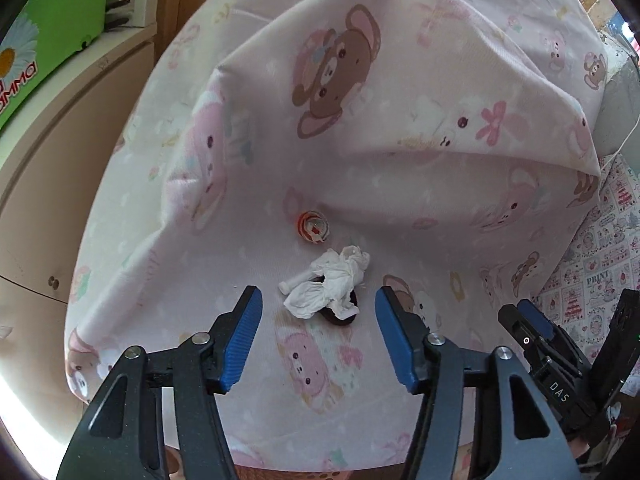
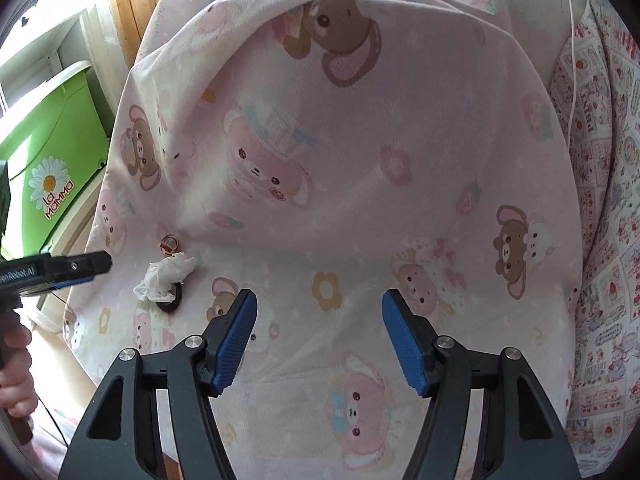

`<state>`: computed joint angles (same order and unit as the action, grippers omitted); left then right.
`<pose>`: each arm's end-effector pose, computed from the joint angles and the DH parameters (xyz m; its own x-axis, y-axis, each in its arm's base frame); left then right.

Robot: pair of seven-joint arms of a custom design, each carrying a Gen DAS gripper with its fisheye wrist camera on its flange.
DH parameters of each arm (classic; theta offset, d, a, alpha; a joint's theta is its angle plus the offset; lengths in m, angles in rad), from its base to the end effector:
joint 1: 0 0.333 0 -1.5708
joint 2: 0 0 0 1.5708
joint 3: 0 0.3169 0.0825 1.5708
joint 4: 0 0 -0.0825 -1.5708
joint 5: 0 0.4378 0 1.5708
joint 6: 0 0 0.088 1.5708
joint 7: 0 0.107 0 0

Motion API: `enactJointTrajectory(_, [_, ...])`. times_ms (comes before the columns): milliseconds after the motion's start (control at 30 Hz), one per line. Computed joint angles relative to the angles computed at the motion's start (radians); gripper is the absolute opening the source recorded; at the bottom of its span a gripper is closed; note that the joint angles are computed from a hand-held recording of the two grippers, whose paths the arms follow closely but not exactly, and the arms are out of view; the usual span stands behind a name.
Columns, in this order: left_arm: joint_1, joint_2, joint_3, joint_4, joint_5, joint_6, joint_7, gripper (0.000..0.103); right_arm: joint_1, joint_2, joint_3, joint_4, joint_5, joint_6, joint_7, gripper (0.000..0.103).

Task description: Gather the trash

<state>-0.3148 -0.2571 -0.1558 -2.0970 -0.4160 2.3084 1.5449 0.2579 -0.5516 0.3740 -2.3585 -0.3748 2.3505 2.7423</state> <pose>0.5026 -0.2719 0.5673 -0.2968 -0.8832 0.3632 -0.9076 0.1426 -0.3948 0.3862 0.3000 0.5604 -0.2793 -0.9482 -0.1512 -0.7092 0.3099 -0.6333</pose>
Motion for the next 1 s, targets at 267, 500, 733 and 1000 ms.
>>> enactJointTrajectory(267, [-0.002, 0.078, -0.058, 0.036, 0.170, 0.048, -0.086, 0.044, -0.004, 0.017, -0.017, -0.003, 0.026, -0.001, 0.033, 0.067])
enactJointTrajectory(500, [-0.010, 0.075, -0.057, 0.030, 0.154, 0.064, -0.074, 0.001, -0.001, 0.029, -0.013, 0.007, 0.010, -0.004, 0.022, 0.067])
enactJointTrajectory(733, [-0.031, -0.066, -0.005, -0.045, 0.074, 0.120, -0.006, 0.001, -0.001, 0.031, -0.013, 0.014, -0.001, 0.003, 0.028, 0.067])
enactJointTrajectory(1000, [0.074, -0.119, -0.043, -0.078, 0.355, 0.134, -0.230, 0.001, 0.002, 0.124, 0.015, 0.080, -0.070, 0.049, 0.013, 0.067])
